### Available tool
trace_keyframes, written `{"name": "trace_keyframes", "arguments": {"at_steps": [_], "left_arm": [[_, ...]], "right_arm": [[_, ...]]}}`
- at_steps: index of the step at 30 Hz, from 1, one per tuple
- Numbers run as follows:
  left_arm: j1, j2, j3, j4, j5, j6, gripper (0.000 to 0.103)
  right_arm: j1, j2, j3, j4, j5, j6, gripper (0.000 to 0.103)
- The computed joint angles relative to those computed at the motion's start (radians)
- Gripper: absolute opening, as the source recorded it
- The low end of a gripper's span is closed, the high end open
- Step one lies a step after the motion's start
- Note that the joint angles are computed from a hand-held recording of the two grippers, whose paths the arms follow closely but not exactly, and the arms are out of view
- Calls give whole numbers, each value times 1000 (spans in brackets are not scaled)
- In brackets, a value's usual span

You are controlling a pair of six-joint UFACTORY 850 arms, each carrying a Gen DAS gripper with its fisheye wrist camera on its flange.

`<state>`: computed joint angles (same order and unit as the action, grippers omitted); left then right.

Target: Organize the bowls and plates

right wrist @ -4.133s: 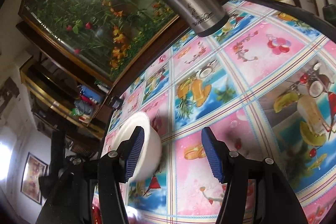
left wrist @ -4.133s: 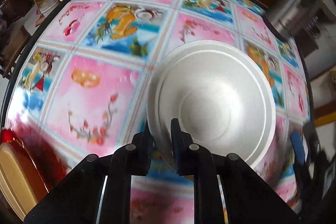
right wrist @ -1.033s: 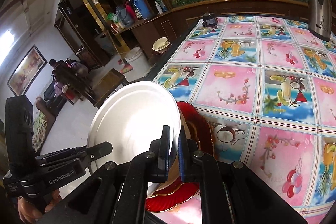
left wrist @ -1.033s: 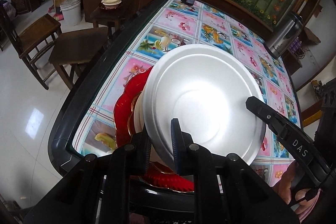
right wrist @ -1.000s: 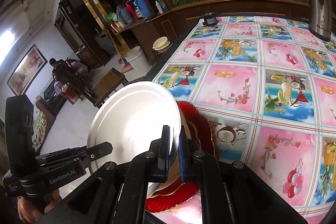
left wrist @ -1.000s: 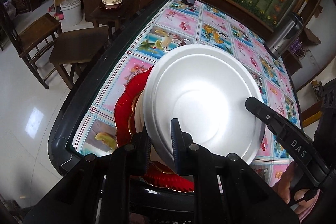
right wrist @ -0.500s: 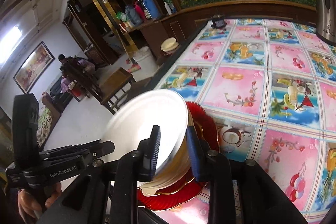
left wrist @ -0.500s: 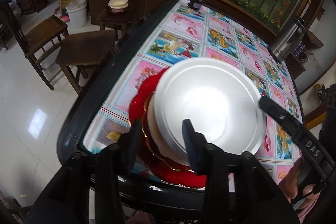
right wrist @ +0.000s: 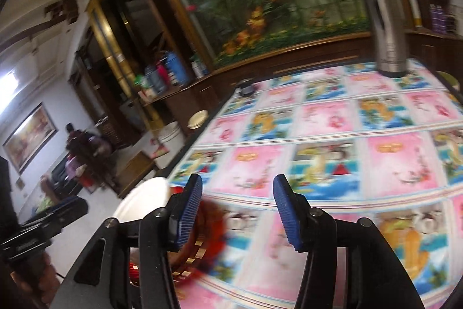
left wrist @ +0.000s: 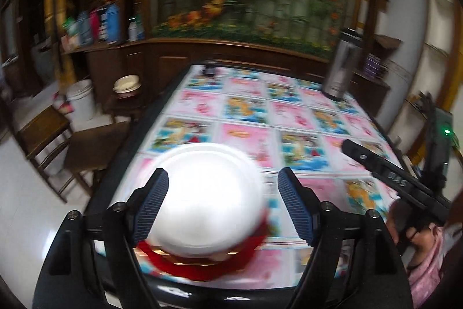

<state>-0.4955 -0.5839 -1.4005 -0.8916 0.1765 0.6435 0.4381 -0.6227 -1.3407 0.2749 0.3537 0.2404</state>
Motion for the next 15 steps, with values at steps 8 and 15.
{"name": "trace_keyframes", "arguments": {"at_steps": [8, 15], "left_arm": [[-94, -25, -30, -249, 204, 286, 81], [-116, -13, 18, -252, 406, 234, 87]], "right_arm": [[-7, 112, 217, 30, 264, -30, 84], [42, 136, 301, -12, 479, -13, 103]]}}
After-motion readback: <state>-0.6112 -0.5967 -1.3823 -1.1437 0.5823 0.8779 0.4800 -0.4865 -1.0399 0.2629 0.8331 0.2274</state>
